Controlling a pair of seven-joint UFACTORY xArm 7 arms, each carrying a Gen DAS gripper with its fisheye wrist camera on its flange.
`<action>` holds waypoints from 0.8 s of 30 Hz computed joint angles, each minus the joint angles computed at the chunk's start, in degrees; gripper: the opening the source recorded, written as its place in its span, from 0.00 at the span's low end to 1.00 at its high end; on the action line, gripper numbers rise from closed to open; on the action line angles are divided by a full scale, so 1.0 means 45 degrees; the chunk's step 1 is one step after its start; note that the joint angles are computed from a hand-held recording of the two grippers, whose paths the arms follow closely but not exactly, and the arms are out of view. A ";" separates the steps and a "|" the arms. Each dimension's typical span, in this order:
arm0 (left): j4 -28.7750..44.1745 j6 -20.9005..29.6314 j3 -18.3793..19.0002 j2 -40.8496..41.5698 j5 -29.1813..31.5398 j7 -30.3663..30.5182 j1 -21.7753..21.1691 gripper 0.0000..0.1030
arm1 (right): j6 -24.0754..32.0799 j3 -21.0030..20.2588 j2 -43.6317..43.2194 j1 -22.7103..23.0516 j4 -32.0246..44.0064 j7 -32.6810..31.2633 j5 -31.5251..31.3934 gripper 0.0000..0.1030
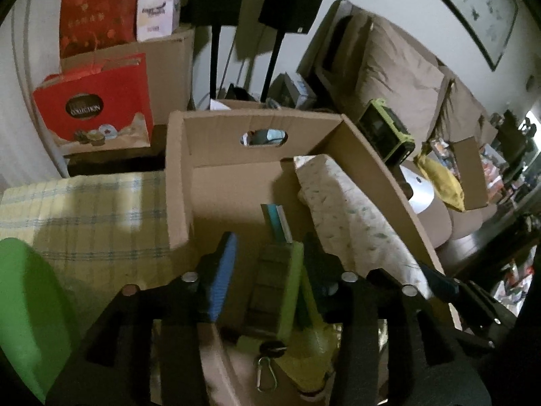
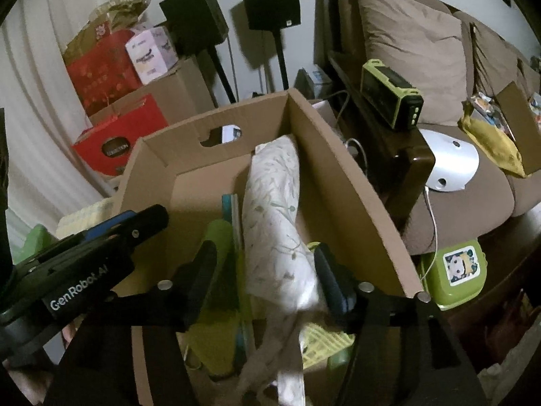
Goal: Organize objects
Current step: 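Open both grippers to drop the bag and lid into the tray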
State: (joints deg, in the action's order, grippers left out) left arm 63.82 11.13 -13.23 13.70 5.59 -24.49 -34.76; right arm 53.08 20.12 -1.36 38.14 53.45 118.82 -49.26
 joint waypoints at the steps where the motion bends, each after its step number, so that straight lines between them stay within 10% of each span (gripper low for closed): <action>1: -0.0112 -0.0077 0.0018 -0.0148 0.0029 -0.0027 -0.0015 0.44 | 0.0075 0.0041 -0.0084 0.0041 -0.0009 0.0060 -0.0027 0.65; 12: -0.2017 -0.0855 -0.0240 -0.2467 -0.0011 0.0318 0.0451 0.65 | 0.2111 0.0822 -0.0180 0.0692 0.1003 0.0109 -0.0353 0.76; 24: -0.3824 -0.1012 -0.0069 -0.4424 -0.3439 0.3259 0.0390 0.73 | 0.3717 0.0695 0.0616 0.1914 0.2283 -0.0384 -0.0636 0.85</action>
